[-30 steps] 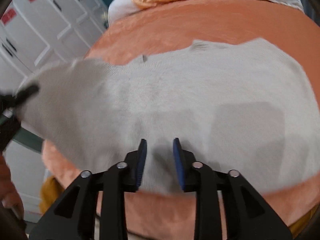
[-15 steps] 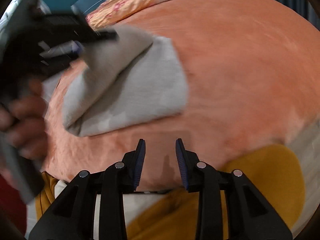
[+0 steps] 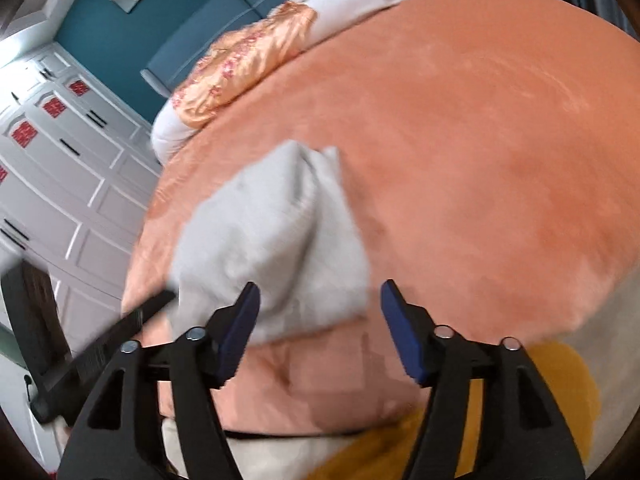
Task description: Fold small clothes
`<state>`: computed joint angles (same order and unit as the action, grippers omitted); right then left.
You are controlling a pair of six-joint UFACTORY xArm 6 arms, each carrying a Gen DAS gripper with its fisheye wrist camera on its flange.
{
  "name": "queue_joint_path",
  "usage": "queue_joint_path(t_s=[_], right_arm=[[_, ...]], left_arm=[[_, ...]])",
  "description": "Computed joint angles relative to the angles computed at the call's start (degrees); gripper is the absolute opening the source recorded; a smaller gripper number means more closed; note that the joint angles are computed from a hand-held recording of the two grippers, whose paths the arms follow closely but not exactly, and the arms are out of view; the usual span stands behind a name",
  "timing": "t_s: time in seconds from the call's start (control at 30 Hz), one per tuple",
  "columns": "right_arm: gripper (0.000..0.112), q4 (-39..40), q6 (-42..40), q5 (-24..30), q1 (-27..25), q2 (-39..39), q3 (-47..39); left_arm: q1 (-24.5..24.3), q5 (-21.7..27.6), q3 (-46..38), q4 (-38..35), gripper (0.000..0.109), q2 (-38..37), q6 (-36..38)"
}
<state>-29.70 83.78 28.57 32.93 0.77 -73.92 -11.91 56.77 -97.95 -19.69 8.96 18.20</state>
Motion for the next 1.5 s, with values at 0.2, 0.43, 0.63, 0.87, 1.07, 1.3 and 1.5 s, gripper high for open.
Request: queue_joint_path(t_s=[0.2,0.43,0.63,0.87,1.07,1.3,1.5], right_arm=[[0.071,12.23,-13.08,0.19,-0.69,10.94,-11.55],[0.029,16.44,-21.52,9.53,0.20,22.30,-28.14],[0.017,0.03,-5.06,-8.53,-2.35,11.23,-15.45],[0.019,14.36,-12.27,-5.49,-3.63,11.81,-4.55],[0.039,11.37,-8.99,-3.18,-3.21,8.80,-4.31],[0.046,0.67,-6.08,3.30,-2.60,5.32,-6.25],[0.046,12.68,-19.53,2.92,-4.81,15.17,-16.30]], left_arm=[[4.22,1.17,6.00,3.80,0.074,-1.02,-5.27],[3.30,-2.84,7.01,6.05,0.062,0.06,-4.19],[4.13,-0.55,4.83,5.50,0.009,1.06,0.90],[3.96,1.36,2.99,9.30,0.008,4.22,-4.82],[4.01,2.32,2.97,7.45,0.010,2.57,-3.80],[5.64,4.53,0.68,-0.37,0.012,-1.19,-0.55],[3.35,4.92,-9.73,0.41,0.022,6.18,-5.45]])
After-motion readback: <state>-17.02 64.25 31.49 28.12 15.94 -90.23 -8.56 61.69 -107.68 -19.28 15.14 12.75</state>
